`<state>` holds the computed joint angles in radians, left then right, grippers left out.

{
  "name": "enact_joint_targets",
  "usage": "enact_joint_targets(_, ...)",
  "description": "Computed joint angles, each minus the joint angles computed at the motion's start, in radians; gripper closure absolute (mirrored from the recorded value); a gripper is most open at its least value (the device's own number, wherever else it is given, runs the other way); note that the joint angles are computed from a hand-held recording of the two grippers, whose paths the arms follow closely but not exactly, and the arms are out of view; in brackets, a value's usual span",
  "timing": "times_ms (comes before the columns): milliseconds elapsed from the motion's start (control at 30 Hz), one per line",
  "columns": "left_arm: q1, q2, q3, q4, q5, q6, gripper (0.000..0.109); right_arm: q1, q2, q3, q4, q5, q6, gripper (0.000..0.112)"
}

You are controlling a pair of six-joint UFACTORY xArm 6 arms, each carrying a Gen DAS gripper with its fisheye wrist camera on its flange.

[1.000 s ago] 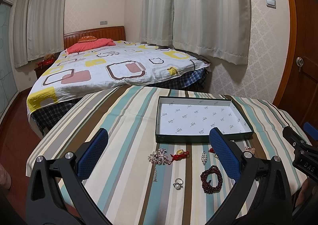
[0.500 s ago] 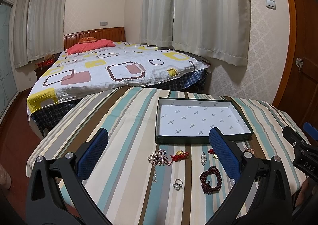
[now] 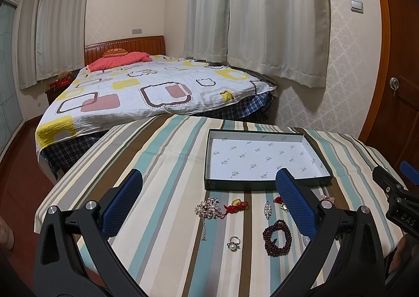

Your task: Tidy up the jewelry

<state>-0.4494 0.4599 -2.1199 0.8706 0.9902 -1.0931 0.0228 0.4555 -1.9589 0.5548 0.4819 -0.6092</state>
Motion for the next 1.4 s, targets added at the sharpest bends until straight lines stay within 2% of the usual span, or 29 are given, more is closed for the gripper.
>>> enact_joint_targets(1067, 0.001, 0.009, 0.016, -0.005, -0.004, -0.006, 0.010, 0.000, 0.016, -0.004, -0.007, -0.002, 0.014, 0.015)
enact_joint_targets(1400, 0.042, 0.025, 0.116, -0.095, -0.051, 0.005, 0.010, -0.015, 0.082, 0.010, -0.021, 0.005, 0.013, 0.015)
